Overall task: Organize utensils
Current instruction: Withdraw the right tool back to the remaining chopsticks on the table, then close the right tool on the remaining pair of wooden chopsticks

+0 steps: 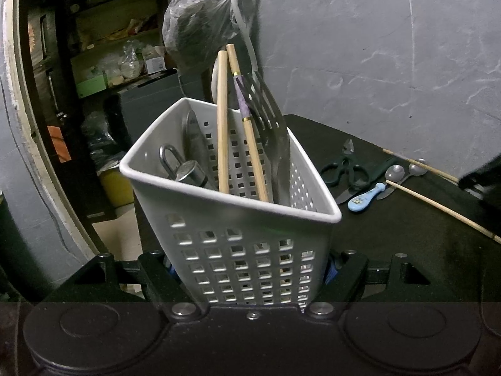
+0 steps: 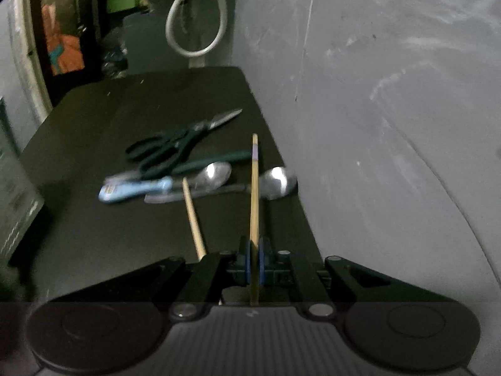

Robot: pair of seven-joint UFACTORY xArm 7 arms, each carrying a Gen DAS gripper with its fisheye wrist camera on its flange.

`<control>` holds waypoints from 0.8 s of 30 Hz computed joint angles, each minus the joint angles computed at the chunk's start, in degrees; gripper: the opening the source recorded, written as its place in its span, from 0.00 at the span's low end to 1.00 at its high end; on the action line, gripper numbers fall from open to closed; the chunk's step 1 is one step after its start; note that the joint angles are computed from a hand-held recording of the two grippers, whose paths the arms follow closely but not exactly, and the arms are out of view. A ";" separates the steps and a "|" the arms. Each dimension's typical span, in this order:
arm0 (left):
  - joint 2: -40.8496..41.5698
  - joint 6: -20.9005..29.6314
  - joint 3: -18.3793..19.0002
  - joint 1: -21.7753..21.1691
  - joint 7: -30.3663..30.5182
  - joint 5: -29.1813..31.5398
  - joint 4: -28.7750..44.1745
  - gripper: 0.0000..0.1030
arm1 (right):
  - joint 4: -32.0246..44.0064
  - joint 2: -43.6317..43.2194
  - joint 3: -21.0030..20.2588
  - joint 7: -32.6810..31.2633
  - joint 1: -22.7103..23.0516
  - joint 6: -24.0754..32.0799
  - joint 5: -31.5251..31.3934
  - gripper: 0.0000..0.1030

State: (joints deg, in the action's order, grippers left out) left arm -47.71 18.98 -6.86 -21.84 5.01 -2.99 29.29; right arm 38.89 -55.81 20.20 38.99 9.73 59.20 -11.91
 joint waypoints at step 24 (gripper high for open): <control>0.82 -0.54 1.34 -0.91 2.68 -1.03 0.18 0.76 | -2.57 0.62 0.08 -4.26 -0.17 -1.09 0.11 0.31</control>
State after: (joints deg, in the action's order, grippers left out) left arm -46.89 18.44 -5.51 -22.76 7.68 -4.02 29.47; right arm 36.32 -55.19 20.28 34.73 9.55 58.11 -11.80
